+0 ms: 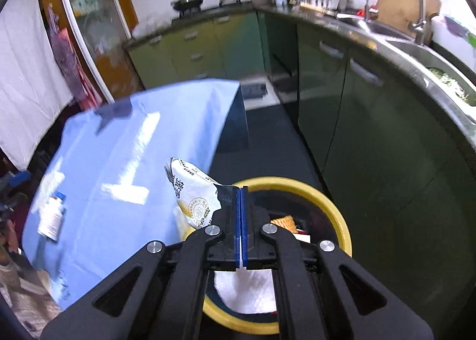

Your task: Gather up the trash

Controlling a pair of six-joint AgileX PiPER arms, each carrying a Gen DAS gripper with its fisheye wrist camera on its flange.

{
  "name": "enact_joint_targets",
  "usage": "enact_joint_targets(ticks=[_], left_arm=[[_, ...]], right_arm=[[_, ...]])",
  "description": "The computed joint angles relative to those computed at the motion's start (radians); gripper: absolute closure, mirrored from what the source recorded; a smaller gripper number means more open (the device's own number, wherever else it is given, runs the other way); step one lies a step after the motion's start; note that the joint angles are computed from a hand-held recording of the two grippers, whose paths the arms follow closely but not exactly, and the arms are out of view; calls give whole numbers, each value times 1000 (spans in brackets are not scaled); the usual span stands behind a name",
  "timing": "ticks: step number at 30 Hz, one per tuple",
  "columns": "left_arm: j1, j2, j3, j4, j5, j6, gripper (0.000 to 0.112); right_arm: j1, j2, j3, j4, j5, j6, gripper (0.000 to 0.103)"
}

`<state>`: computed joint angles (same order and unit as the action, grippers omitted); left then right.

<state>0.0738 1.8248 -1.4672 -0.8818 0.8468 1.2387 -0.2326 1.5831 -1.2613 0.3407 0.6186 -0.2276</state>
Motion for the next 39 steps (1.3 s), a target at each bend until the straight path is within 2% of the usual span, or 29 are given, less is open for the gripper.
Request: enact_joint_targets(ticks=[2, 5, 10, 13, 16, 20, 24, 27, 30, 31, 33, 34, 35, 36, 37, 39], left_arm=[[-17, 19, -44, -1, 76, -26, 32], [-91, 13, -56, -5, 126, -5, 32], [-279, 6, -25, -6, 109, 74, 26], [-413, 69, -95, 42, 96, 17, 26], [-492, 129, -162, 53, 73, -13, 26], [-537, 203, -238, 13, 66, -10, 26], [-566, 287, -335, -28, 119, -9, 26], [-590, 332, -390, -14, 127, -37, 28], [-611, 353, -410, 6, 108, -62, 48], [-614, 367, -428, 18, 108, -86, 59], [-616, 386, -455, 38, 113, -123, 66], [-615, 392, -465, 41, 121, -130, 76], [-614, 395, -464, 39, 119, -126, 94], [-615, 393, -458, 36, 114, -115, 102], [-616, 389, -451, 34, 110, -101, 107], [-618, 366, -413, 29, 100, -66, 109]], right_arm=[[20, -32, 4, -41, 6, 48, 102], [32, -65, 7, -65, 8, 95, 102], [29, -99, -19, -59, 37, 113, 102], [12, -103, -33, -7, 54, 68, 102], [-11, -119, -35, 48, 74, 35, 102], [-72, -131, -30, 164, 112, -59, 102], [-130, -137, -19, 292, 153, -154, 102], [-162, -146, -8, 351, 178, -199, 102], [-190, -155, 0, 399, 202, -232, 102], [-198, -161, 3, 405, 206, -236, 102], [-219, -170, 8, 427, 217, -251, 102], [-222, -169, 7, 431, 217, -251, 102], [-230, -170, 7, 438, 222, -254, 102], [-242, -168, 5, 451, 229, -263, 102], [-248, -170, 7, 457, 232, -266, 102], [-258, -176, 9, 465, 236, -269, 102]])
